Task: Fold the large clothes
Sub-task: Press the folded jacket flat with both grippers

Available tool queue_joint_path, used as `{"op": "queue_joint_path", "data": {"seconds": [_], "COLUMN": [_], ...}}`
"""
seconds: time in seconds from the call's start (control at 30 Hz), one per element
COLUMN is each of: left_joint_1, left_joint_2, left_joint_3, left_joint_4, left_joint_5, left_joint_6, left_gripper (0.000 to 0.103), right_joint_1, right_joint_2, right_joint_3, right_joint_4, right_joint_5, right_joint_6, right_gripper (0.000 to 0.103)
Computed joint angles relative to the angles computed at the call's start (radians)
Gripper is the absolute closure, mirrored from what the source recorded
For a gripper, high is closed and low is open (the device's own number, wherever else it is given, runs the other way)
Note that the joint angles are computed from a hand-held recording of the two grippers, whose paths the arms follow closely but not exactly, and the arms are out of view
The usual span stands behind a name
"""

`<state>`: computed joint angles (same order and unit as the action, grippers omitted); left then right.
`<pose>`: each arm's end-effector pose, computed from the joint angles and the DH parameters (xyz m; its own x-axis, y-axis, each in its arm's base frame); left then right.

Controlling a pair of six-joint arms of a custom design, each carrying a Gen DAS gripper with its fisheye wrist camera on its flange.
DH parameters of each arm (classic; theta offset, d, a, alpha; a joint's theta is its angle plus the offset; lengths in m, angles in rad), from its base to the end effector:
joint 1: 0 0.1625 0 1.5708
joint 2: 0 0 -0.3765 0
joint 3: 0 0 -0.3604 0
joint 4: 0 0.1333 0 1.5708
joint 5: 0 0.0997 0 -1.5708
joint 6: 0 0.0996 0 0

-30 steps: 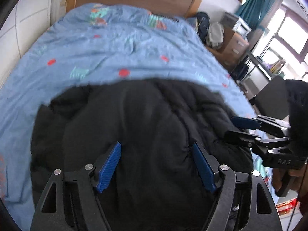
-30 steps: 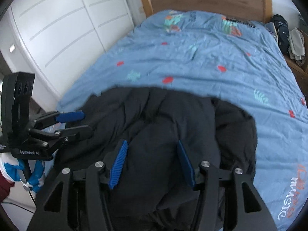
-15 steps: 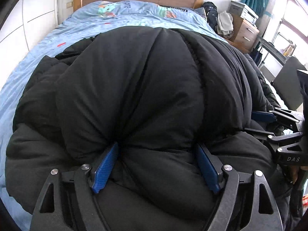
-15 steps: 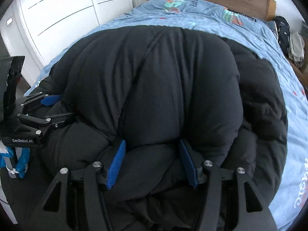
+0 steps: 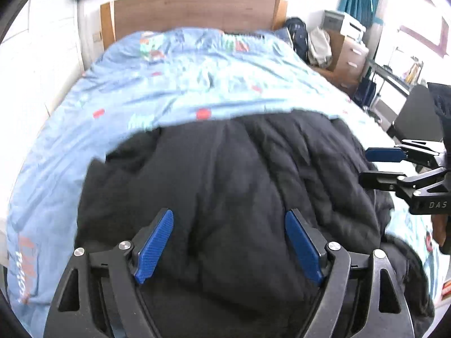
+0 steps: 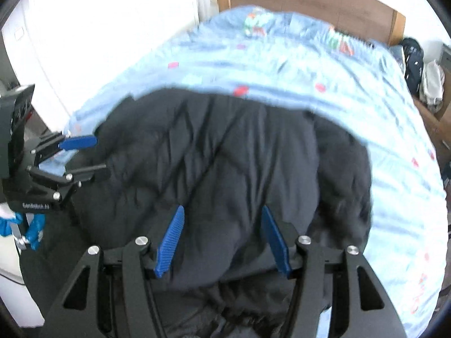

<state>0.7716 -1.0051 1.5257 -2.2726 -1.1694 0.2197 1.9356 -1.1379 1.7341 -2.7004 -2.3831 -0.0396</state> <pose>-0.3308 -0.5621 0.2289 -0.5220 0.7455 -0.4143 0.8390 0.5363 -0.0921 0.2628 -0.5171 0.2936 -0.7615 0.0675 0.6447 -0.3376 0.8077 -0.4833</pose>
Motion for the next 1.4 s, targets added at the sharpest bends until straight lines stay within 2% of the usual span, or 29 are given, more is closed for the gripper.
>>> {"op": "queue_joint_path", "data": {"seconds": [0.13, 0.3, 0.47, 0.53, 0.63, 0.77, 1.0, 1.2, 1.4], "left_joint_1": [0.012, 0.048, 0.074, 0.070, 0.047, 0.011, -0.021, -0.017, -0.014], "left_joint_2": [0.097, 0.156, 0.138, 0.127, 0.094, 0.037, -0.004, -0.005, -0.008], "left_joint_3": [-0.081, -0.092, -0.033, -0.017, 0.015, 0.076, 0.116, 0.138, 0.167], "left_joint_4": [-0.029, -0.046, -0.082, -0.080, -0.088, -0.123, -0.130, -0.125, -0.141], "left_joint_5": [0.037, 0.094, 0.095, 0.098, 0.117, 0.123, 0.098, 0.103, 0.109], "left_joint_6": [0.003, -0.018, -0.016, -0.034, -0.043, -0.029, -0.004, -0.016, -0.017], "left_gripper": [0.021, 0.020, 0.017, 0.017, 0.017, 0.017, 0.017, 0.017, 0.017], "right_joint_1": [-0.018, -0.065, -0.095, -0.112, -0.110, -0.066, -0.007, -0.026, -0.042], "right_joint_2": [0.062, 0.099, 0.090, 0.071, 0.048, 0.040, 0.030, 0.041, 0.037], "right_joint_3": [-0.096, -0.124, -0.037, 0.011, 0.047, 0.035, 0.055, 0.059, 0.100], "right_joint_4": [-0.039, -0.030, -0.058, -0.102, -0.107, -0.061, -0.108, -0.089, -0.119], "right_joint_5": [-0.014, -0.018, -0.021, -0.008, -0.004, -0.037, -0.004, 0.009, 0.008], "right_joint_6": [-0.050, -0.018, -0.012, -0.027, 0.015, 0.035, 0.022, 0.041, 0.044], "right_gripper": [0.045, 0.045, 0.042, 0.040, 0.039, 0.039, 0.039, 0.039, 0.039]}}
